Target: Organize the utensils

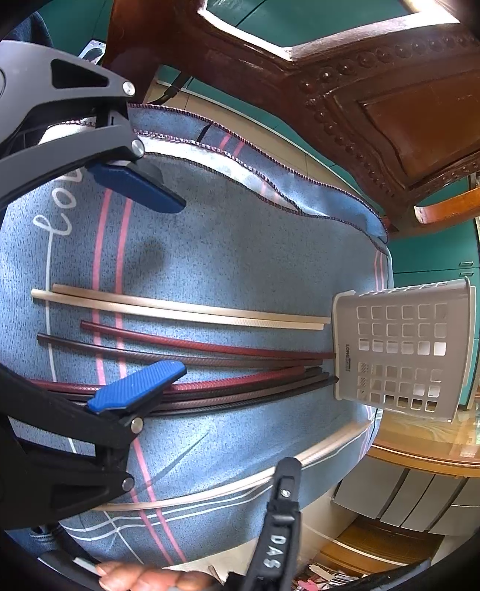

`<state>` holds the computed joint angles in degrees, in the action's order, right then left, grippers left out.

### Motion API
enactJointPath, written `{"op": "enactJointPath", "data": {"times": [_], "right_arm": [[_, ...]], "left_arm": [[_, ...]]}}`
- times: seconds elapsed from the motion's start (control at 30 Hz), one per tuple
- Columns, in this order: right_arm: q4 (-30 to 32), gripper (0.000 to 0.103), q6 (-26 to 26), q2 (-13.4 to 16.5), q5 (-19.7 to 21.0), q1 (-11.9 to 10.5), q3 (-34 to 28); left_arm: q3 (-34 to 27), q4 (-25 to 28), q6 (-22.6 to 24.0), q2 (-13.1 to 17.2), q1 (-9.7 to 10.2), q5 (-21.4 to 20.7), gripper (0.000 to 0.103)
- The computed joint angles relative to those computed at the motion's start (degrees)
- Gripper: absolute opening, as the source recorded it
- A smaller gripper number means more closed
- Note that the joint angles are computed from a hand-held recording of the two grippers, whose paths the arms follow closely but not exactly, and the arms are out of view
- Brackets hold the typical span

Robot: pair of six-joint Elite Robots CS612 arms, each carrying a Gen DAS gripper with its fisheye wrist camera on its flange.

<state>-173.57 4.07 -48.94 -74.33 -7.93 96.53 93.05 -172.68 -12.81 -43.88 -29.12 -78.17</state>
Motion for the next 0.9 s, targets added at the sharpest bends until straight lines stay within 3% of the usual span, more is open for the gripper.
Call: {"op": "enactJointPath", "data": {"times": [0.3, 0.9], "right_arm": [[3.7, 0.012, 2.4, -0.2, -4.8, -0.2, -0.2], [5.4, 0.012, 1.2, 0.0, -5.2, 0.1, -0.5]], "left_arm": [[-0.3, 0.5, 0.3, 0.3, -0.21, 0.3, 0.083], [-0.1, 0.8, 0.3, 0.2, -0.36, 0.5, 0.083]]}}
